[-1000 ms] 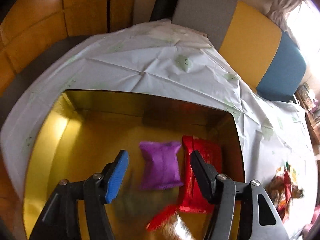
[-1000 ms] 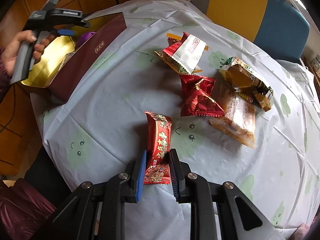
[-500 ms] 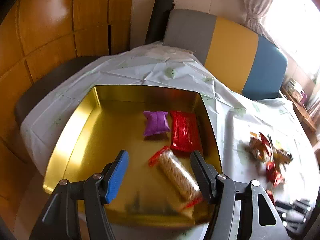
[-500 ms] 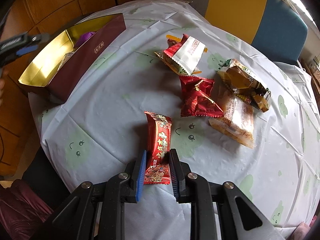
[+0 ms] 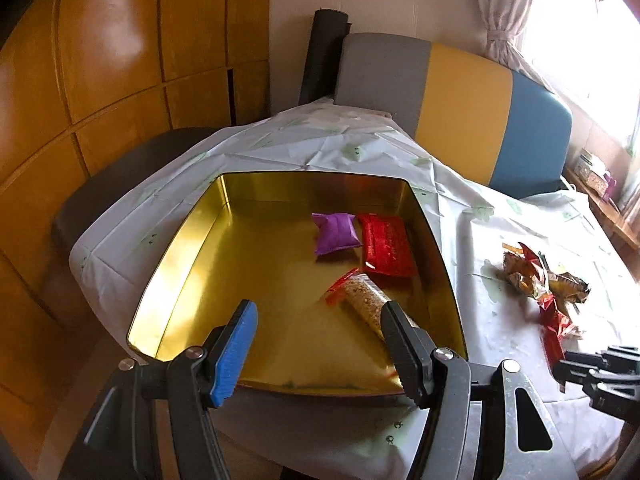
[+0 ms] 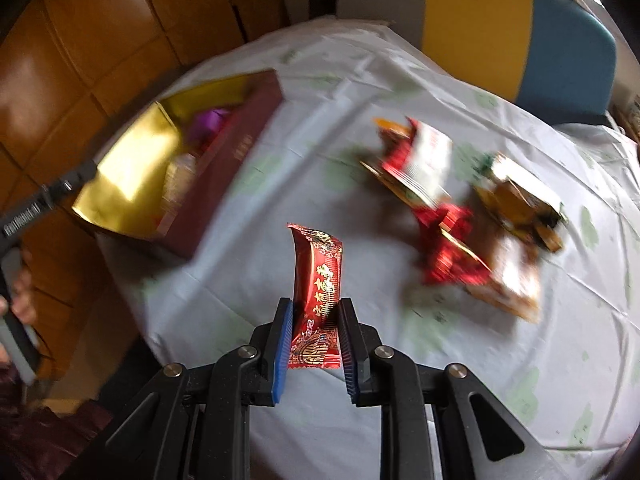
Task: Organize snacks
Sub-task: 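Carry the red-and-gold candy into the tin with the right tool and release it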
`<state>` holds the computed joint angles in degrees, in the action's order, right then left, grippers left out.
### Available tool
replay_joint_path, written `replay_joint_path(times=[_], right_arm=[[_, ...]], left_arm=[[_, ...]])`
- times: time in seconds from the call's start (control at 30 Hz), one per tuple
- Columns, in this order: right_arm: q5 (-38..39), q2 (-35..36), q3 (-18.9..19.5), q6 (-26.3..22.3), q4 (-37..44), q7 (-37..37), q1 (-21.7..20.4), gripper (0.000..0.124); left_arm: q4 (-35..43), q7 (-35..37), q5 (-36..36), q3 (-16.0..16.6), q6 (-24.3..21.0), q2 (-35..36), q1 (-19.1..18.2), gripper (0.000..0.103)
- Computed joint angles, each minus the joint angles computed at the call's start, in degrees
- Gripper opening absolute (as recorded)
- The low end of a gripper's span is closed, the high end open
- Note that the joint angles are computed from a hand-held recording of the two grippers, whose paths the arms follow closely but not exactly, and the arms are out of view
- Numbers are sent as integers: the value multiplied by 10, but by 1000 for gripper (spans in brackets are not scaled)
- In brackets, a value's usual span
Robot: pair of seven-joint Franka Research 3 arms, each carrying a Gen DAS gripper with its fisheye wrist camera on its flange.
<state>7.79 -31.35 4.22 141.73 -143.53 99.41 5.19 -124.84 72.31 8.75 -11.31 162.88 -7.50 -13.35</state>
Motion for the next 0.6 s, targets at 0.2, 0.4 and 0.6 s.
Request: replay_joint_path(times=[0.2,0.4,0.6], right_arm=[[47,58,-3,38,60,-23,44,22],[94,138,-1,73,142,-63,90,22],[124,235,1,54,220,-92,113,23]], left_arm=[[-10,-8,-12,8,2,-6,7,65],[-24,-41,5,12,2,-14,29,65],[-30,-52,6,19,-11,-12,38,65]])
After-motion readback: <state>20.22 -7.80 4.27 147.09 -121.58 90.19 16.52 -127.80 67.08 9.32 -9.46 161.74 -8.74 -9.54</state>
